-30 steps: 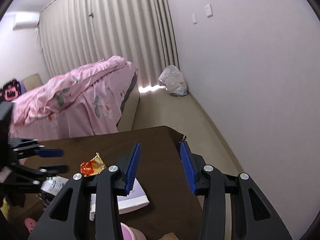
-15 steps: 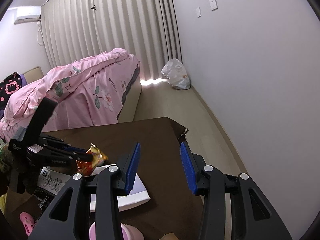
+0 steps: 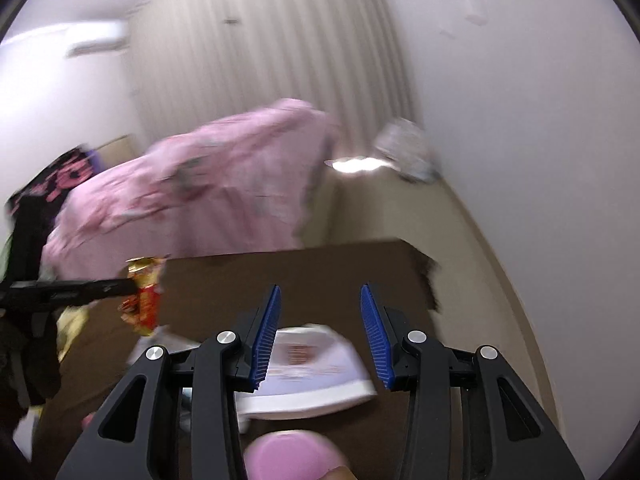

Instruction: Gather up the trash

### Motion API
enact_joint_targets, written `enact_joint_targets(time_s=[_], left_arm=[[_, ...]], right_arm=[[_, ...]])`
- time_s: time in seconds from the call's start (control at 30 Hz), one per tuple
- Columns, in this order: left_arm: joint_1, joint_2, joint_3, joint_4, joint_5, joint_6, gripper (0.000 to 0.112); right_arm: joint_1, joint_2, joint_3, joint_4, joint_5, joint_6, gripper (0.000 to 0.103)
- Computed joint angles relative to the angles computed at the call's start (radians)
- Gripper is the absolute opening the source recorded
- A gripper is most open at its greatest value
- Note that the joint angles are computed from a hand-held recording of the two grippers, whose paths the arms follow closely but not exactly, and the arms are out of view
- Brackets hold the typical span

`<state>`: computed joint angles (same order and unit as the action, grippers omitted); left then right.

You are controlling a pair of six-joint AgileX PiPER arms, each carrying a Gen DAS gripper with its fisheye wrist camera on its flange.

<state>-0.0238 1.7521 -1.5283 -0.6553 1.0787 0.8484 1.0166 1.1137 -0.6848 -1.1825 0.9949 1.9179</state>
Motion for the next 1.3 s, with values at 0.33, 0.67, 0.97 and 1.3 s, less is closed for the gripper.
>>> enact_joint_targets(time_s=[0.33, 0.67, 0.97, 1.3], left_arm=[[0.277, -0.170, 0.235, 0.056, -0.002, 0.070, 0.004], [0.368, -0.138, 0.328, 0.016, -0.061, 0.158, 0.034], [0.420, -0.189, 0.385, -0.030, -0.091, 0.194, 0.040], [0.407, -0.222, 0.450, -0.045, -0.120, 0.221, 0.041]], right_arm=[[-0.053, 0.326, -0.241, 0.251, -0.448, -0.491, 0.039], [-0.056, 0.577, -0.440, 0.584, -0.431, -0.837, 0.039], [-0.054, 0.528, -0.406, 0.536, -0.446, -0.810, 0.040], [-0.099, 0.546, -0.403, 0.672, -0.477, -0.905, 0.053]])
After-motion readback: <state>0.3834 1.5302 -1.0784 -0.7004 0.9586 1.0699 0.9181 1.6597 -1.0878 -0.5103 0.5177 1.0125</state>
